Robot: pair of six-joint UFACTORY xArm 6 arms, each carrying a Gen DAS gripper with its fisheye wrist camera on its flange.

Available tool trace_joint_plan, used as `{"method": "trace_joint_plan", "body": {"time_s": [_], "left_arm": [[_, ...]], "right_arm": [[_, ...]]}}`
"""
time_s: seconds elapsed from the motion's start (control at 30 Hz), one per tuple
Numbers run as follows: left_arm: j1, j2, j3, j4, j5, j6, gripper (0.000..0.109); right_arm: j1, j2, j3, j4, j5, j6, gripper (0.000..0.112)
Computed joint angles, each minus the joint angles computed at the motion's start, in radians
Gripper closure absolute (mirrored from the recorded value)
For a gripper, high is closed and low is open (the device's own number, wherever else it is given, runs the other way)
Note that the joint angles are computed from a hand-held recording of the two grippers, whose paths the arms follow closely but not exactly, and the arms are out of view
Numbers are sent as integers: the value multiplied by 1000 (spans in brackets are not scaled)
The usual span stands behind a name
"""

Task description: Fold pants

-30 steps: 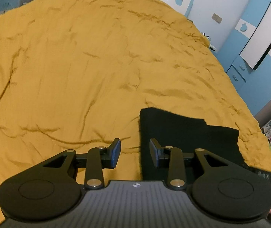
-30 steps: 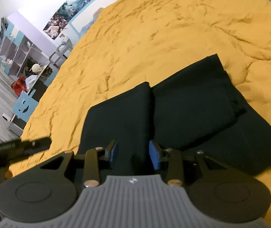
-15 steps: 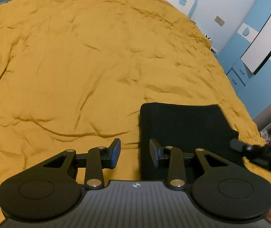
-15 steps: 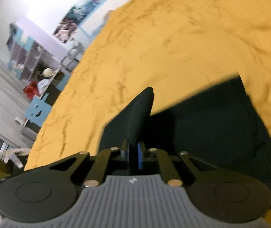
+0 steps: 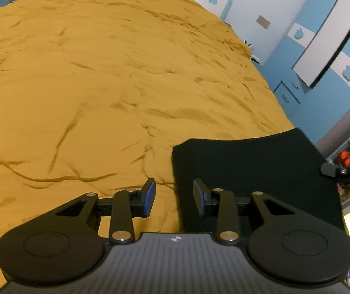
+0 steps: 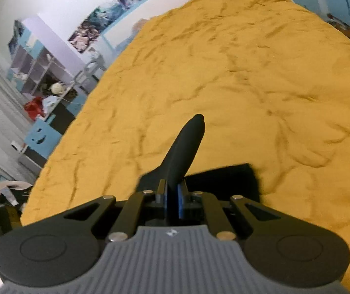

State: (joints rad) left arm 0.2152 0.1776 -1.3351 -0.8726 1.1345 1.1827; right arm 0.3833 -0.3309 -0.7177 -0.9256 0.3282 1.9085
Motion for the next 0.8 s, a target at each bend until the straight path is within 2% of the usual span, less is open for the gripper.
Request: {"method": "trace_joint_plan", "body": {"time_s": [0.07,0.3,0.4,0.43,0.5,0.57,0.6,0.73,0.8], "left_arm": [[-15,-4,14,7,-7,3,71],[-51,-38,90,29,-37,44,72],[-68,-44,119,50,-65,45,73],[-73,-51,131,53,-80,49,74],[-69,-65,142,26,-89,84,74],[-66,-63,126,-3,-75,89,74],[-69,-59,116,-11,-71,86,76],[-118,-40,96,-53,-102,113,82],[-150,-23,92,-62,-126,128,87]], "right_arm": [[-21,3,36,10,-27,8,110],[-22,52,77,-37,44,81,110],[-23,87,82,-59,35,132,108],[-13,75,88,-80,52,161,105],[40,37,89,-88,151,176,98],[112,11,66,-89,282,155,98],[140,5,56,-100,318,153,98],[200,47,-3,-172,363,130,98],[194,105,-52,-182,380,77,98]]}}
